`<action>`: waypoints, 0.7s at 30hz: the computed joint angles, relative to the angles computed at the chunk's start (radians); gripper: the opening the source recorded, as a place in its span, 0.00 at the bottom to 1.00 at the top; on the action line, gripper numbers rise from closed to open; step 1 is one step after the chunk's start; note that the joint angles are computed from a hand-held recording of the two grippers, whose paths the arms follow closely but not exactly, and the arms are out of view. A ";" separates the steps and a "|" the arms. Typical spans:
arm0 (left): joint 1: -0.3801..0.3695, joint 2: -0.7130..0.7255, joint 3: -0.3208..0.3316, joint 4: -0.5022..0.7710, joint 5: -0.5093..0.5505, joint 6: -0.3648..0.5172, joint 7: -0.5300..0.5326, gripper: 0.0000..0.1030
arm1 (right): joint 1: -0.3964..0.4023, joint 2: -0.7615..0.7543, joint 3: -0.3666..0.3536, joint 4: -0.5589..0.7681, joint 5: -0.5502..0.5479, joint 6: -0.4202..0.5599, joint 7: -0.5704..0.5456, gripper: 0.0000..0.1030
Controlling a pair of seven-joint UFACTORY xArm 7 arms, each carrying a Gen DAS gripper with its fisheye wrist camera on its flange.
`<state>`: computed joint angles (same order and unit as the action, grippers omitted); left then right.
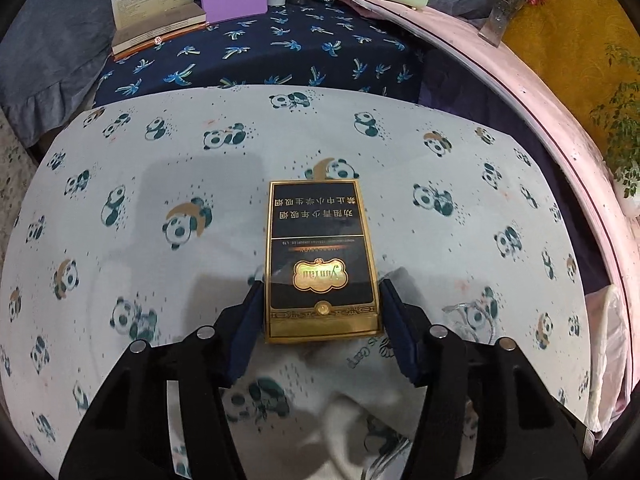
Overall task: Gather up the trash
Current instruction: 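Lift and carry the gold box and grey pouch with both tools toward the bin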
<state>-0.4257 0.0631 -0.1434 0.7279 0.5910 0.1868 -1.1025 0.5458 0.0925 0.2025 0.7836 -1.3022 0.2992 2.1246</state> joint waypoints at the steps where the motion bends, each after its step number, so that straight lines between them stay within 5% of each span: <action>1: -0.004 -0.016 -0.004 -0.015 -0.004 -0.002 -0.004 0.53 | 0.002 -0.015 0.002 -0.014 0.002 0.003 0.009 0.06; 8: -0.007 -0.132 -0.086 -0.101 -0.056 0.002 -0.010 0.53 | -0.019 -0.232 0.074 -0.190 0.096 0.049 0.049 0.05; 21: -0.064 -0.285 -0.280 -0.140 -0.152 0.072 -0.040 0.53 | 0.086 -0.770 0.196 -0.484 0.579 0.278 -0.163 0.05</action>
